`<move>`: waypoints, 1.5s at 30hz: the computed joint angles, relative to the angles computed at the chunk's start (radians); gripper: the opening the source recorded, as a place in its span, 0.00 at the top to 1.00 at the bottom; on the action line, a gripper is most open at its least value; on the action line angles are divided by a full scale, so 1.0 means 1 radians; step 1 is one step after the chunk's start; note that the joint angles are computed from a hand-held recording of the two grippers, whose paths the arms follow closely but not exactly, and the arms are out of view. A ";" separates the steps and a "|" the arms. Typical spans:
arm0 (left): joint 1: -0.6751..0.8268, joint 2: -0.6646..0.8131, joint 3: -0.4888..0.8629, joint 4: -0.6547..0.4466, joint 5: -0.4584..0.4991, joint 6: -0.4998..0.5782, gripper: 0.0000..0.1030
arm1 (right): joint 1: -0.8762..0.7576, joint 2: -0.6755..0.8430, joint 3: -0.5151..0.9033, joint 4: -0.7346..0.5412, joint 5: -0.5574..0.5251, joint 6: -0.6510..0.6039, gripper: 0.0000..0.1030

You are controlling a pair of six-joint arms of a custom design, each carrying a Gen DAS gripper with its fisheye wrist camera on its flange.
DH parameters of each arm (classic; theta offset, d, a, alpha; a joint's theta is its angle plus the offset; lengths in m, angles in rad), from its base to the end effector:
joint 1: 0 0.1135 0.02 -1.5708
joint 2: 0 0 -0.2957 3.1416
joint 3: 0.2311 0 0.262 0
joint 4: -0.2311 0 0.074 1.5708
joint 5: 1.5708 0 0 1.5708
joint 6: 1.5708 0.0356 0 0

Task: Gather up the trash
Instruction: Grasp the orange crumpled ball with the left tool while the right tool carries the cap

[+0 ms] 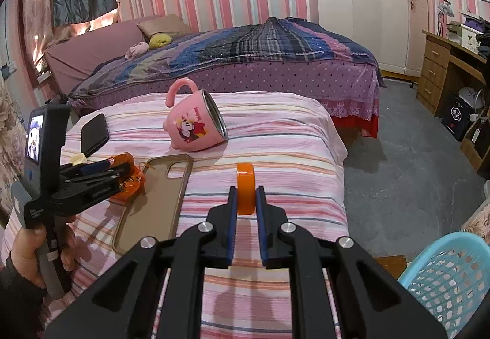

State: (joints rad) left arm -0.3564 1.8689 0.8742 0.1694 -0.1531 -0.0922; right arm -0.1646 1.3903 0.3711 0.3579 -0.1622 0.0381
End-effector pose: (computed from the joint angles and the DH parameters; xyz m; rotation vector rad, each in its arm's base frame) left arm 0.3488 -0.1241 0.1348 0.2430 2.3713 -0.0291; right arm 0.2355 -0.0333 0.1516 0.1370 2.2200 0.1116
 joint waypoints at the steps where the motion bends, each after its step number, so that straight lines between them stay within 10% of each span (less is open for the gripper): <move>1: 0.002 -0.011 -0.009 0.000 0.003 -0.006 0.79 | 0.001 -0.001 -0.001 0.002 0.001 0.000 0.88; 14: -0.068 -0.336 -0.306 0.065 -0.072 -0.024 0.89 | -0.264 -0.247 -0.060 -0.165 -0.161 -0.144 0.88; 24: -0.134 -0.579 -0.493 -0.013 -0.123 -0.051 0.91 | -0.759 -0.320 -0.031 -0.390 -0.472 -0.434 0.88; 29: -0.127 -0.593 -0.548 0.000 -0.180 -0.057 0.35 | -0.900 -0.277 -0.013 -0.430 -0.539 -0.545 0.88; 37: -0.131 -0.562 -0.589 0.025 -0.195 -0.058 0.25 | -1.036 -0.182 0.023 -0.453 -0.576 -0.694 0.88; 40: -0.157 -0.553 -0.611 0.049 -0.190 -0.053 0.28 | -1.081 -0.152 0.026 -0.460 -0.583 -0.747 0.88; 43: -0.196 -0.528 -0.622 0.074 -0.186 -0.049 0.64 | -1.112 -0.140 0.027 -0.473 -0.593 -0.781 0.88; 45: -0.239 -0.537 -0.625 0.078 -0.217 -0.064 0.71 | -1.142 -0.123 0.034 -0.490 -0.610 -0.810 0.88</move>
State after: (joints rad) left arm -0.5958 1.3323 0.2489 0.2474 -0.3700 -0.1559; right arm -1.3064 1.2669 0.4056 -0.1319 -0.7723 -0.7723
